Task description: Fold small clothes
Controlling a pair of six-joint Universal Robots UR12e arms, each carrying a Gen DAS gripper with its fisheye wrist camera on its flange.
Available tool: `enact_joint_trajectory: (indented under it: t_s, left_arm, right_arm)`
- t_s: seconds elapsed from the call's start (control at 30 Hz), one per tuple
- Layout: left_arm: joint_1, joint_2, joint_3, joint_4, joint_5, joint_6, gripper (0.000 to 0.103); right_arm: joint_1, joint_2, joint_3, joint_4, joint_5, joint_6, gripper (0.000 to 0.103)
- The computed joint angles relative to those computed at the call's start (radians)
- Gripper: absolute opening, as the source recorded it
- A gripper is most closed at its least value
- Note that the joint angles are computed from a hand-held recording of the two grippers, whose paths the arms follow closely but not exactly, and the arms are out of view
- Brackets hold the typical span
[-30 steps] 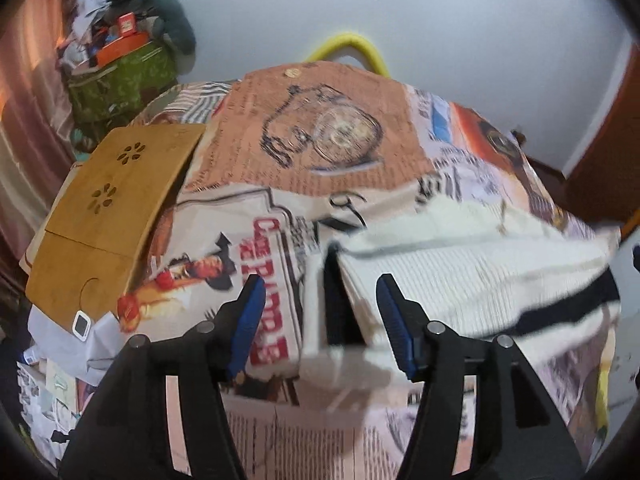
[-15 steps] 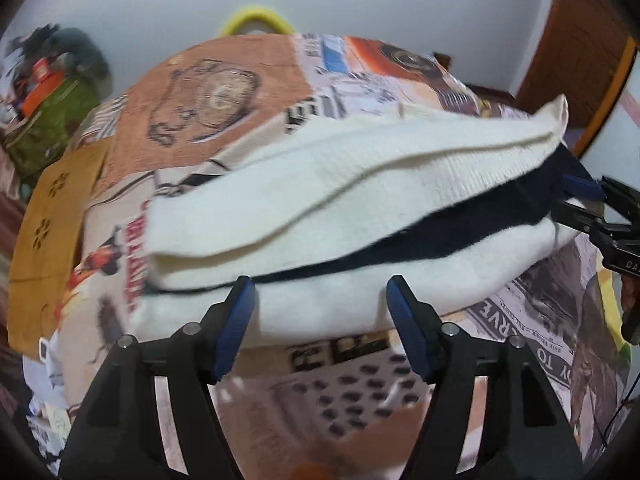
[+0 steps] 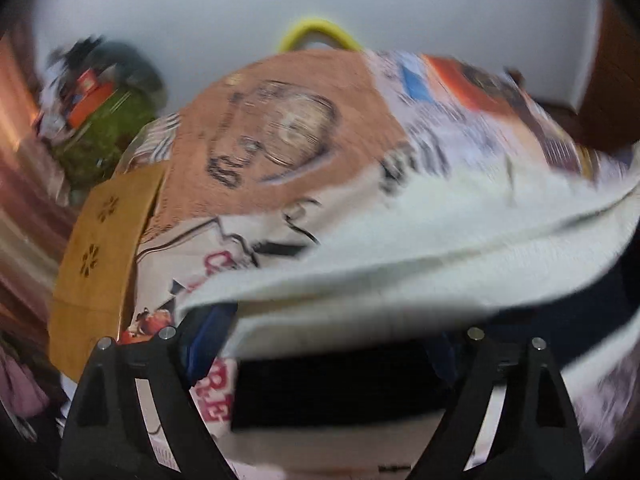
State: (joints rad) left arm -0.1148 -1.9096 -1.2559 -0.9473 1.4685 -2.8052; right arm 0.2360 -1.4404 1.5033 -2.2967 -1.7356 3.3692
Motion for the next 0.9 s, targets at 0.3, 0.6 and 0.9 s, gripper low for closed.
enact_joint_trajectory:
  t_s: [0.3, 0.6, 0.9]
  left_arm:
    - [0.057, -0.008, 0.026, -0.109, -0.138, -0.061, 0.086]
    - [0.057, 0.005, 0.063, -0.04, -0.151, -0.044, 0.089]
    - [0.07, -0.003, 0.054, -0.051, -0.085, -0.029, 0.098]
  right_arm:
    - [-0.009, -0.058, 0.073, -0.088, -0.058, 0.069, 0.057]
    - [-0.018, -0.074, 0.098, -0.006, -0.062, 0.078, 0.057]
    - [-0.017, -0.08, 0.104, -0.022, -0.055, 0.083, 0.057]
